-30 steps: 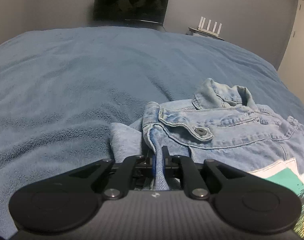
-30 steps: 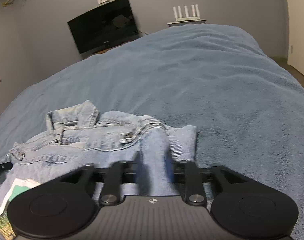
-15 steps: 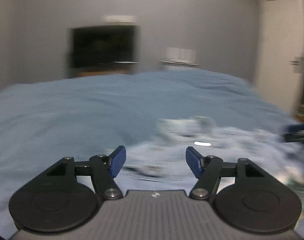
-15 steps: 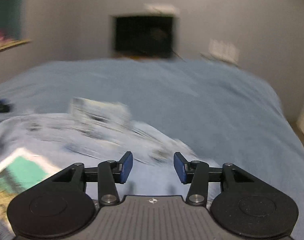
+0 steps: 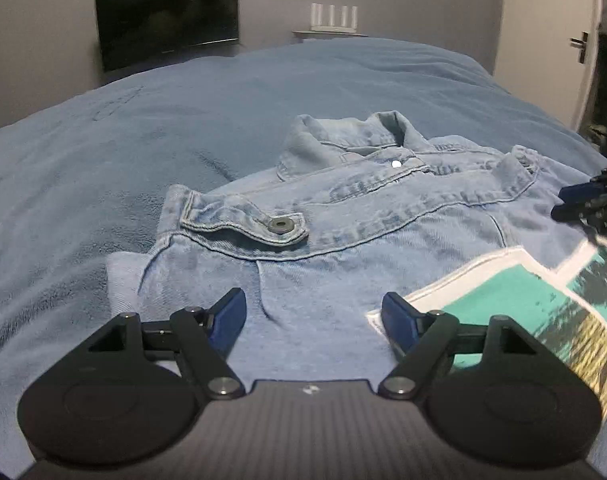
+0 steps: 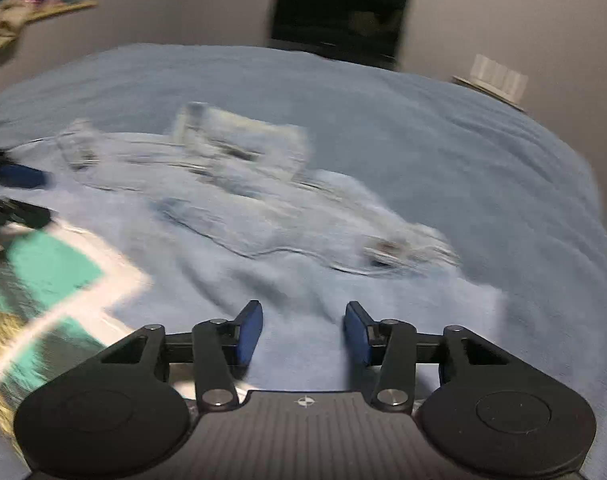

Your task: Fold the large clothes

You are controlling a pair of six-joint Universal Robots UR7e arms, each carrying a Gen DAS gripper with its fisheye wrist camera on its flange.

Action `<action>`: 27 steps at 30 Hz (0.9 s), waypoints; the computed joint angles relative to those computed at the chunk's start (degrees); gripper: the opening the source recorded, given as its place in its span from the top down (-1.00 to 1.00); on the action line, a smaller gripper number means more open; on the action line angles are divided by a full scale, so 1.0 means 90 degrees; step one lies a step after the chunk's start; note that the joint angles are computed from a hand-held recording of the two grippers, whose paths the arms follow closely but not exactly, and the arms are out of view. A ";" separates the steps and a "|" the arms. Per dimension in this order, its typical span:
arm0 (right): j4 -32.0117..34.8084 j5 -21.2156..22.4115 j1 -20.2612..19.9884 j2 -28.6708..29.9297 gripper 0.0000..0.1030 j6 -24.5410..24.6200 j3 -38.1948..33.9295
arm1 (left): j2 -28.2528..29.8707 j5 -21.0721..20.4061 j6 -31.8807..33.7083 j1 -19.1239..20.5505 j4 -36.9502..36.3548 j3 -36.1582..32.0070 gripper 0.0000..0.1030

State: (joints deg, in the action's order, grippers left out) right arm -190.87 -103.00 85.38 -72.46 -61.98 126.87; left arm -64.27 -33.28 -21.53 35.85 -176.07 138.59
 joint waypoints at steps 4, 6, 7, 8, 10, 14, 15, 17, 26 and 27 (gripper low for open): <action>0.0332 0.0179 -0.0193 -0.0116 0.20 0.0491 -0.0114 | 0.0233 0.0211 0.0243 -0.0013 -0.0191 -0.0028 -0.48; -0.0126 0.0131 -0.0183 -0.0024 0.19 0.0169 0.0031 | 0.0346 0.0323 0.0271 -0.0075 -0.0312 -0.0008 -0.48; -0.0308 0.0091 -0.0154 0.0004 0.17 0.0124 0.0091 | 0.0245 0.0386 0.0058 -0.0195 -0.0092 0.0062 -0.49; -0.0398 0.0012 -0.0053 0.0023 0.17 0.0203 0.0141 | 0.0194 0.0459 -0.0137 -0.0259 0.0150 0.0054 -0.52; -0.0380 0.0033 0.0050 -0.0114 0.11 0.0341 0.0251 | 0.0044 0.0600 -0.0642 -0.0394 0.0720 0.0086 -0.55; -0.0426 0.0226 0.0209 -0.0583 0.06 0.0533 0.0697 | -0.0253 0.0777 -0.1660 -0.0722 0.2015 0.0118 -0.59; -0.0403 0.0232 0.0256 -0.0706 0.05 0.0599 0.0790 | -0.0343 0.0855 -0.2025 -0.0842 0.2554 0.0103 -0.60; -0.0340 0.0121 0.0364 -0.0864 -0.02 0.0806 0.0891 | -0.0505 0.1009 -0.2849 -0.1086 0.3779 0.0012 -0.64; 0.1157 0.0194 0.0117 -0.2105 -0.31 0.4134 0.1084 | -0.0859 0.0159 -0.4306 -0.2266 0.6024 -0.0152 -0.68; 0.1419 0.0380 -0.0044 -0.2326 -0.38 0.4634 0.1142 | -0.0755 -0.0069 -0.4400 -0.2206 0.6378 -0.0305 -0.68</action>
State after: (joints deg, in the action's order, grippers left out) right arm -178.10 -99.58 84.98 -93.39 -20.28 137.14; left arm -71.07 -33.90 -61.13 15.99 -118.67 135.85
